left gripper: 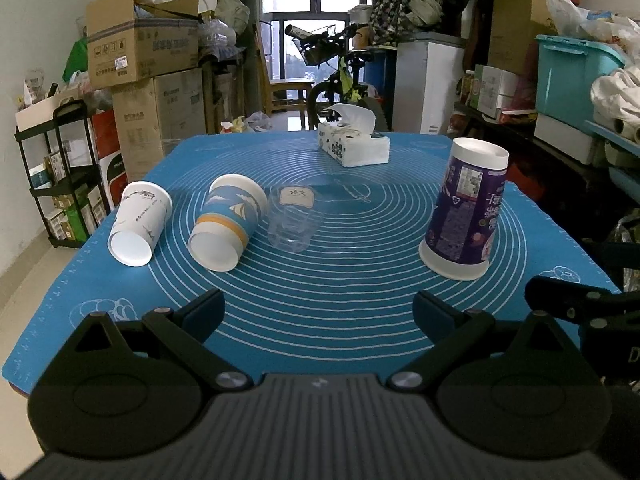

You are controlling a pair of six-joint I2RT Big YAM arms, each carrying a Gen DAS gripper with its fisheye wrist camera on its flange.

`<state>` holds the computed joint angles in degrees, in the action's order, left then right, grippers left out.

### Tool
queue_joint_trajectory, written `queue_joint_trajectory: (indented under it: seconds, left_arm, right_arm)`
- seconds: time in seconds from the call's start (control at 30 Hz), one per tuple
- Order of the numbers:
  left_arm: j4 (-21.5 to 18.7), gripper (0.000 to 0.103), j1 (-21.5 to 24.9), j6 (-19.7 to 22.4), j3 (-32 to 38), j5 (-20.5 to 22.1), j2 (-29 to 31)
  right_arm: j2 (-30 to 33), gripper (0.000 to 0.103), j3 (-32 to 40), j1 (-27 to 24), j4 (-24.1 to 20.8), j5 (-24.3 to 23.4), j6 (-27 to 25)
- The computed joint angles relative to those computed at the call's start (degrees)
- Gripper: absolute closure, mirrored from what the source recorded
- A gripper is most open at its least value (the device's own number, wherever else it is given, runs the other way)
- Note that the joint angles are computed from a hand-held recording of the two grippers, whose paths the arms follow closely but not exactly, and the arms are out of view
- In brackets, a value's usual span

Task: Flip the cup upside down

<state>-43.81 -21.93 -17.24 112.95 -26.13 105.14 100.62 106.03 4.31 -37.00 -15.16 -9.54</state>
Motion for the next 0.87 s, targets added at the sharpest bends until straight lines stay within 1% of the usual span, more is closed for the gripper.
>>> queue_joint_trajectory:
  seconds: [0.87]
  left_arm:
    - [-0.1, 0.004, -0.1, 0.0, 0.1, -0.1, 0.1]
  right_arm:
    - [0.4, 0.002, 0.5, -0.3, 0.0, 0.3, -0.1]
